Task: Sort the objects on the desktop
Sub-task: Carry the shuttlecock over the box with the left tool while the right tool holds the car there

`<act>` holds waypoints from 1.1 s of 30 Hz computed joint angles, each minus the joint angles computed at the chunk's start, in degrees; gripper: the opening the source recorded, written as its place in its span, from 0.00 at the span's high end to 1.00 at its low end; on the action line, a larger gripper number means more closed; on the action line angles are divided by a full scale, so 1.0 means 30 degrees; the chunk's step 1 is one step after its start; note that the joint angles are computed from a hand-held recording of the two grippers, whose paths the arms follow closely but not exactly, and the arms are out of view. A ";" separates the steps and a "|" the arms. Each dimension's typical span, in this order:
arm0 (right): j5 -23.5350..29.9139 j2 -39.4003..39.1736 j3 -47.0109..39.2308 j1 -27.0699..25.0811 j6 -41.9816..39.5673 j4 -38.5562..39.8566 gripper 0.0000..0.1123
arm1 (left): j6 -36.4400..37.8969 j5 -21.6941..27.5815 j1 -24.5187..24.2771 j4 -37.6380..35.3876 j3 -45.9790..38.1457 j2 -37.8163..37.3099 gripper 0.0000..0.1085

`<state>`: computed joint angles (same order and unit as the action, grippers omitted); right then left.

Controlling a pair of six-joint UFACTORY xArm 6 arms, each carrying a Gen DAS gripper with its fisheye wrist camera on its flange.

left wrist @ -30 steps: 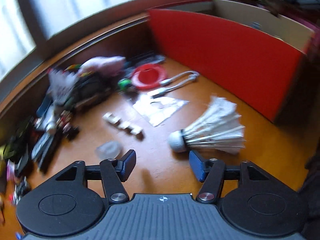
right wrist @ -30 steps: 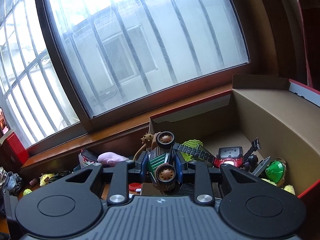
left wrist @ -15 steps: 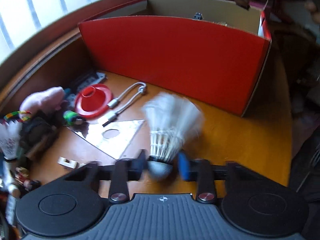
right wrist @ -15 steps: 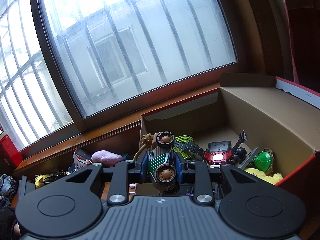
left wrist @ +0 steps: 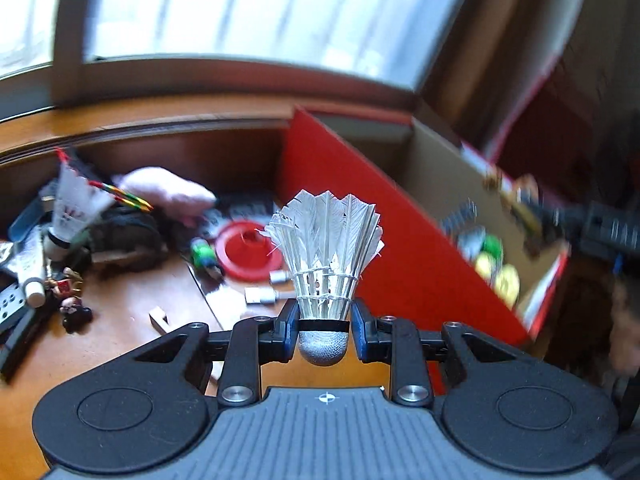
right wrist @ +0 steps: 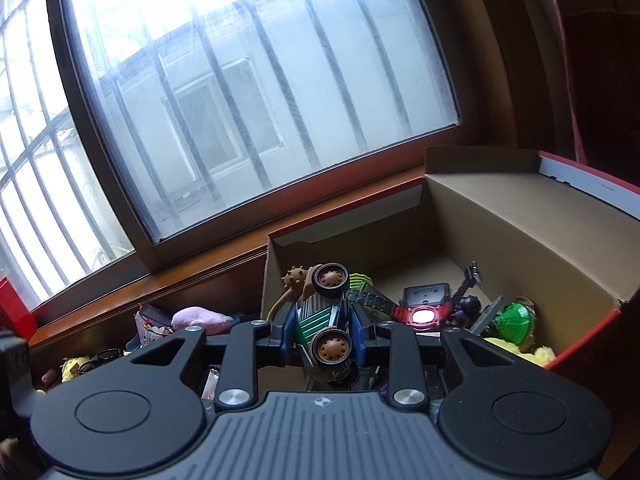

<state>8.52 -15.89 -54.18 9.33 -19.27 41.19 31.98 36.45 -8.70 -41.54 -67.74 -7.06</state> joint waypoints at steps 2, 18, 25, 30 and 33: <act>0.0279 0.0194 -0.0355 0.0060 -0.1110 0.0893 0.73 | -0.0984 -0.0490 -0.0145 0.0128 -0.0128 -0.0113 0.74; 0.2287 0.0582 -0.1582 -0.1307 -0.6548 0.5709 0.73 | -0.5723 -0.3591 -0.3033 0.3771 -0.2821 0.1709 0.73; 0.2900 0.0656 -0.1789 -0.2399 -0.7643 0.6443 0.73 | -0.6080 -0.3410 -0.4030 0.4105 -0.4479 0.3203 0.73; 0.3177 0.1056 -0.2218 -0.3081 -0.8366 0.7010 0.73 | -0.6545 -0.3208 -0.4596 0.4847 -0.5992 0.4512 0.73; 0.3358 0.1463 -0.2567 -0.3432 -0.8641 0.7308 0.73 | -0.7014 -0.3064 -0.4827 0.5279 -0.6680 0.5154 0.73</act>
<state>18.59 -11.50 -61.88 -0.96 -45.19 63.11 10.94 27.26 -23.18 -25.70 -87.78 8.41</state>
